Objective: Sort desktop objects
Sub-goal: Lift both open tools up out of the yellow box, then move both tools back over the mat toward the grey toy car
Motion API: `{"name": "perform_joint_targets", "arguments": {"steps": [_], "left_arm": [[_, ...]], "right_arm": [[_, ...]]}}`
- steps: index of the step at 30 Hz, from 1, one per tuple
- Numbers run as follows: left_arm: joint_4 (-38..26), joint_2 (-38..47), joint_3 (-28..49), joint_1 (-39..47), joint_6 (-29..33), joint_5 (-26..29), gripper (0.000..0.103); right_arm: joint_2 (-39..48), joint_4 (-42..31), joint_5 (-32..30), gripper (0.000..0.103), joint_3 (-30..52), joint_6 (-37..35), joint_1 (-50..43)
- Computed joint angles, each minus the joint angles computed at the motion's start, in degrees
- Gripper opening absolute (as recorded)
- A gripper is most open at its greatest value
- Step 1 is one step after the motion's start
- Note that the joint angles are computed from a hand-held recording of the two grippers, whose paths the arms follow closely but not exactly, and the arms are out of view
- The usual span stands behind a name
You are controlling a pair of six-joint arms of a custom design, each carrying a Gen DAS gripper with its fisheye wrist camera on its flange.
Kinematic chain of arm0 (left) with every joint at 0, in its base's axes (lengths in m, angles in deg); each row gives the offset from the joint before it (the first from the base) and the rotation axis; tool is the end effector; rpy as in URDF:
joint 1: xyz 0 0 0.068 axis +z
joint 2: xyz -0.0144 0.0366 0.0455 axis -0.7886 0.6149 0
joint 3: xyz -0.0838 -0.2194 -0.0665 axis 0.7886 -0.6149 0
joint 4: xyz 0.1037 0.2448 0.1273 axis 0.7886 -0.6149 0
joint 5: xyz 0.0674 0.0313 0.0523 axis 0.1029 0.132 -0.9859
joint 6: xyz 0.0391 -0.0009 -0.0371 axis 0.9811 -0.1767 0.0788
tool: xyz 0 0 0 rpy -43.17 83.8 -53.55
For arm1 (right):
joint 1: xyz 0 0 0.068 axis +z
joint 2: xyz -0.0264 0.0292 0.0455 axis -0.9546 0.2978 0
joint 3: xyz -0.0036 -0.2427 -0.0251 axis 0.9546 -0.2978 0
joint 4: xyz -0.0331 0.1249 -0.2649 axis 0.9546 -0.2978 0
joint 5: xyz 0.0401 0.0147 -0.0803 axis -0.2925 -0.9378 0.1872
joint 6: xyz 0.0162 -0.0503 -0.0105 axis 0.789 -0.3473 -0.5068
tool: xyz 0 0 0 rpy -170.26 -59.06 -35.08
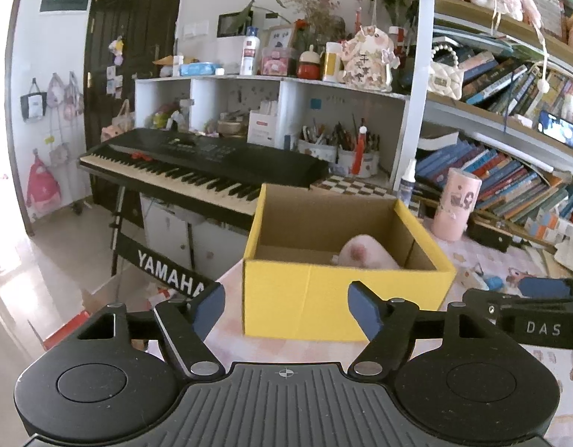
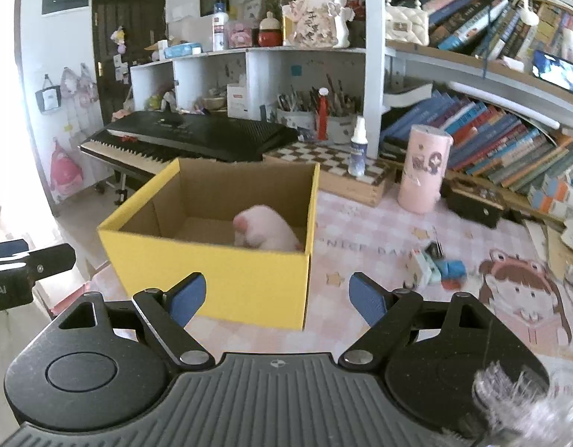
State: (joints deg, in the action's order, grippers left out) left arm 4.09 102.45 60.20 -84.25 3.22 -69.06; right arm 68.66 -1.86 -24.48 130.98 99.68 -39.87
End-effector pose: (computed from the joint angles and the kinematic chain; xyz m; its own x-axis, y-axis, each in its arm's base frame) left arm 0.3198 -0.1962 0.2165 -0.4709 0.1020 -0.8763 0.3633 0.9276 -0.0873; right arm 0.2431 0.1327 0.2281 -0.5198 0.1257 -0.8450 0.1812 0.9828 0.0348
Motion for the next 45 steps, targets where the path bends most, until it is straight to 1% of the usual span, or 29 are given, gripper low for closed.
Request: {"name": "perform_joint_targets", "arguments": {"steps": [5, 11, 16, 25, 31, 39, 45], "left_arm": [[-0.29, -3.82, -4.56, -0.78, 0.3, -0.83, 0.079], [-1.18, -7.78, -9.09, -2.3, 2.2, -1.46, 0.08], [-2.4, -10.7, -12.08, -3.4, 2.54, -1.88, 0.081], [-4.29, -13.61, -15.32, -5.79, 3.05, -2.45, 0.082], [-4.9, -14.28, -16.15, -7.62, 3.66, -1.56, 0.082], [-4.95, -13.43, -16.16, -9.97, 4.41, -0.47, 0.082], [-4.57, -11.06, -14.41, -11.72, 5.43, 0.34, 0.082]], "right_arm": [[-0.78, -4.82, 4.85, 0.083, -1.41, 7.72, 6.48], [-0.4, -9.96, 9.48, 0.083, -2.03, 16.09, 12.44], [-0.45, -13.96, 12.87, 0.083, -3.1, 21.94, 16.7], [-0.55, -21.88, 15.26, 0.083, -3.72, 31.56, 22.07], [-1.15, -27.15, 15.73, 0.083, -4.15, 37.61, 24.7], [-2.64, -34.65, 15.39, 0.084, -5.22, 47.76, 26.68], [-4.29, -40.22, 15.56, 0.084, -6.4, 54.76, 27.6]]}}
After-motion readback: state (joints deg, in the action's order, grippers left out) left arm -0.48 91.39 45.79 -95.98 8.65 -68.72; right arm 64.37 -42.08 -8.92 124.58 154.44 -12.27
